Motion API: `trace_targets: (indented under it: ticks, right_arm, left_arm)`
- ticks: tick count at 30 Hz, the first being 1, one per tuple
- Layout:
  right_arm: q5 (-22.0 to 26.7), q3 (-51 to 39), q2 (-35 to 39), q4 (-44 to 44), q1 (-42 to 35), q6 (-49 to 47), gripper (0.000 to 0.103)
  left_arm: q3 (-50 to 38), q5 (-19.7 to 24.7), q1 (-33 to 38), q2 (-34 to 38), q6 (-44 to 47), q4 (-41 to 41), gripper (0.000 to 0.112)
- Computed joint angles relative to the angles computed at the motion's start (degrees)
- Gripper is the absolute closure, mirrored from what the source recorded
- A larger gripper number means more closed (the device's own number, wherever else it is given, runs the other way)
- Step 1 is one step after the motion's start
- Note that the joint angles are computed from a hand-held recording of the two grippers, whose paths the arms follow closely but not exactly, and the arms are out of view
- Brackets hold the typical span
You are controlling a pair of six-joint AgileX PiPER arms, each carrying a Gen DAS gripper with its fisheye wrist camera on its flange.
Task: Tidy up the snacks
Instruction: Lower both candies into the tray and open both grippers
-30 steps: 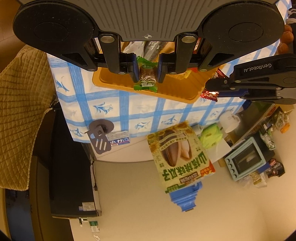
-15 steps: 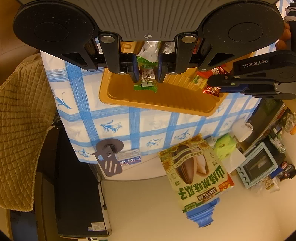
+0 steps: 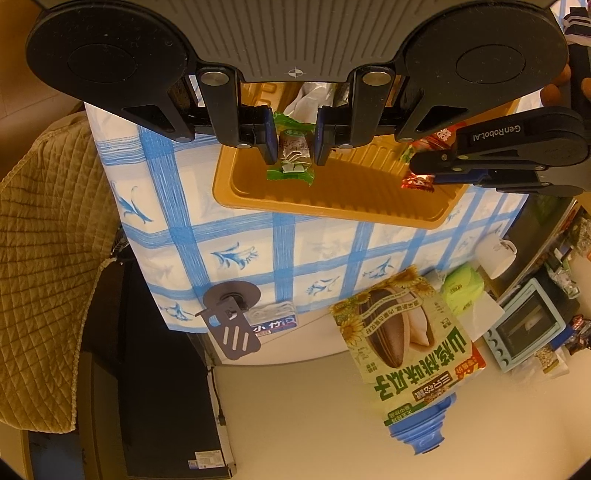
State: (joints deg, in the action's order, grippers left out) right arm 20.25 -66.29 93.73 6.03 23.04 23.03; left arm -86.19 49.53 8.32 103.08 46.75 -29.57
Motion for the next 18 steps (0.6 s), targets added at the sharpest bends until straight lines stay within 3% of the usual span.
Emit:
trace_targets:
  ticks: [5,18]
  right_arm:
    - [-0.3,0.0,0.2,1.0,-0.2,-0.6,0.082]
    - [-0.1,0.1,0.3,-0.2,-0.3,0.3,0.082]
  left_arm:
    - [0.2,-0.2,0.0,0.1,-0.2,0.6,0.087]
    - [0.7,2.1,2.4,-1.5,0.1,-0.3,0.085]
